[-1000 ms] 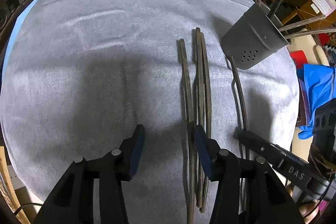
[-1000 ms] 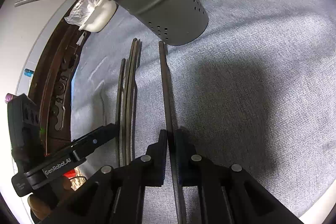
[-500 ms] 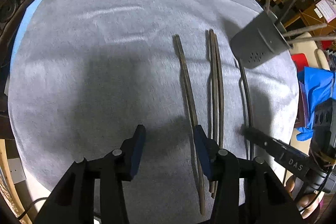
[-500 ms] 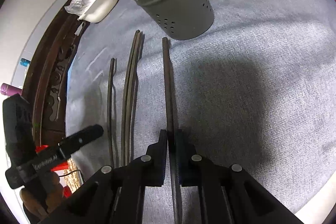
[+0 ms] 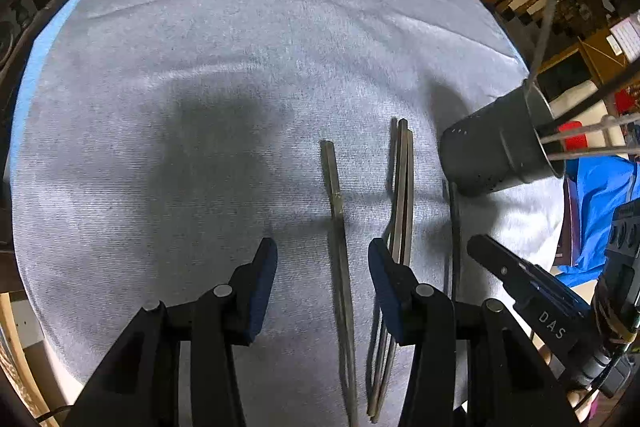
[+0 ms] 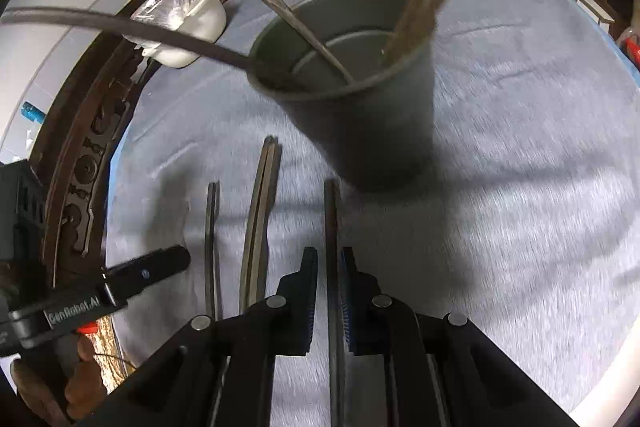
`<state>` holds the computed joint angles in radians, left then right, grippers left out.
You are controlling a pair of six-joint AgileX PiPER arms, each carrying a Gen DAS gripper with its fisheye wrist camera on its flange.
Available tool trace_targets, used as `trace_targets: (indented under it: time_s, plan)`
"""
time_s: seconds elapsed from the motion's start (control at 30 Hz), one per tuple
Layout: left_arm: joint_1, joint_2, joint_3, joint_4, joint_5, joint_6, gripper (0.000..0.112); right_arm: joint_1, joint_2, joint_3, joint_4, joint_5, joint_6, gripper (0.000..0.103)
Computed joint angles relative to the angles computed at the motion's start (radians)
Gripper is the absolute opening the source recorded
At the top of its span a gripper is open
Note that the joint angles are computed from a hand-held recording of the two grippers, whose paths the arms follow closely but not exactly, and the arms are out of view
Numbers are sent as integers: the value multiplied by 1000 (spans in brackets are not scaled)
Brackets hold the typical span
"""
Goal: Organize utensils
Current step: 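Close the left tool on a chopstick while the right tool carries its chopstick toward the cup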
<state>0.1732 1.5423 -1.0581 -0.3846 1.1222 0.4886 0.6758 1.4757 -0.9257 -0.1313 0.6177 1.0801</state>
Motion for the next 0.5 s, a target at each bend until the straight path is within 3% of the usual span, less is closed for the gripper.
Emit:
trace_targets:
  time_s: [0.23, 0.4, 0.5]
  plan:
    - [-67, 92, -45, 23, -5, -101, 47, 2, 102, -95, -82, 70, 51, 14]
    - [-100, 140, -80, 37, -5, -145, 46, -11, 146, -117, -71, 48, 45, 15]
    - [-124, 178, -109, 37, -1, -169, 40, -21, 174, -133, -47, 50, 11, 14]
